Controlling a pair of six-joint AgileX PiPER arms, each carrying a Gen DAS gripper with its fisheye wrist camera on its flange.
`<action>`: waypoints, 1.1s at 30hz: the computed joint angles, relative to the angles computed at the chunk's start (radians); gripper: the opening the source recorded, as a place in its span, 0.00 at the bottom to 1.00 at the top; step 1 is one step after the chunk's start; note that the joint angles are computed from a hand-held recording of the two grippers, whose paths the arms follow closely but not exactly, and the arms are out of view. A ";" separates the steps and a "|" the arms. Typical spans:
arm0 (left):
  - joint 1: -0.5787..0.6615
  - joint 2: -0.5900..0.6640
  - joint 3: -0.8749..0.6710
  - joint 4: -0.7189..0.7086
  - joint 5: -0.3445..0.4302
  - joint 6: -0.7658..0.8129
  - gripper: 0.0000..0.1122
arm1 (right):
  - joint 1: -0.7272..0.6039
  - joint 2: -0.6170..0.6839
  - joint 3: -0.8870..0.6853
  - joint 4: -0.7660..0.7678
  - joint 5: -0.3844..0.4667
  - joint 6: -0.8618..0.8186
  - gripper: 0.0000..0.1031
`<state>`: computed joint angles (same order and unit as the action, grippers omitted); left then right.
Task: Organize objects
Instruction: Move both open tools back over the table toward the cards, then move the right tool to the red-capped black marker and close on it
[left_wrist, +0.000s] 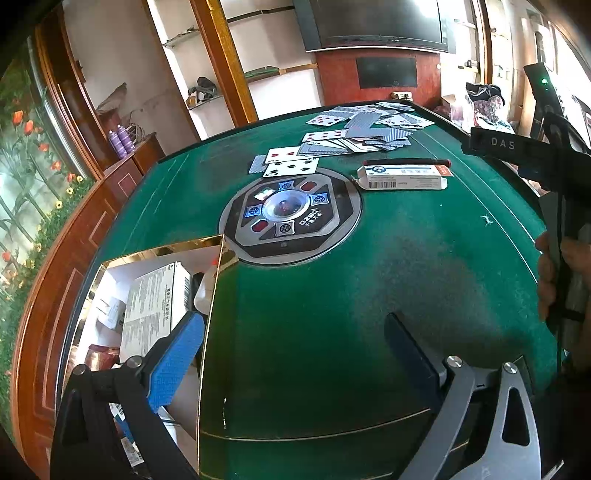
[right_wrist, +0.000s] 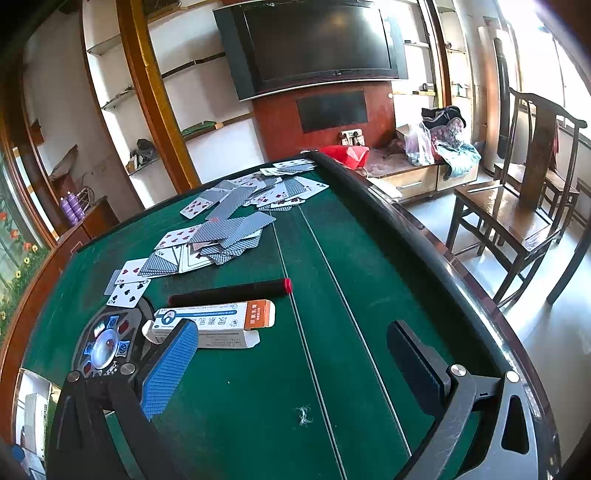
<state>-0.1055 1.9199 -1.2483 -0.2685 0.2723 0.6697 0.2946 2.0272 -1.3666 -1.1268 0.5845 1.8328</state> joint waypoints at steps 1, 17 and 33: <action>0.000 0.000 0.001 0.000 -0.001 0.001 0.87 | -0.001 0.000 0.000 0.001 -0.002 -0.001 1.00; 0.020 0.067 -0.077 -0.259 0.135 0.163 0.87 | -0.004 0.000 0.006 -0.017 0.008 0.018 1.00; 0.016 0.274 -0.226 -0.574 0.255 0.307 0.91 | -0.129 -0.009 0.000 0.200 -0.348 -0.174 1.00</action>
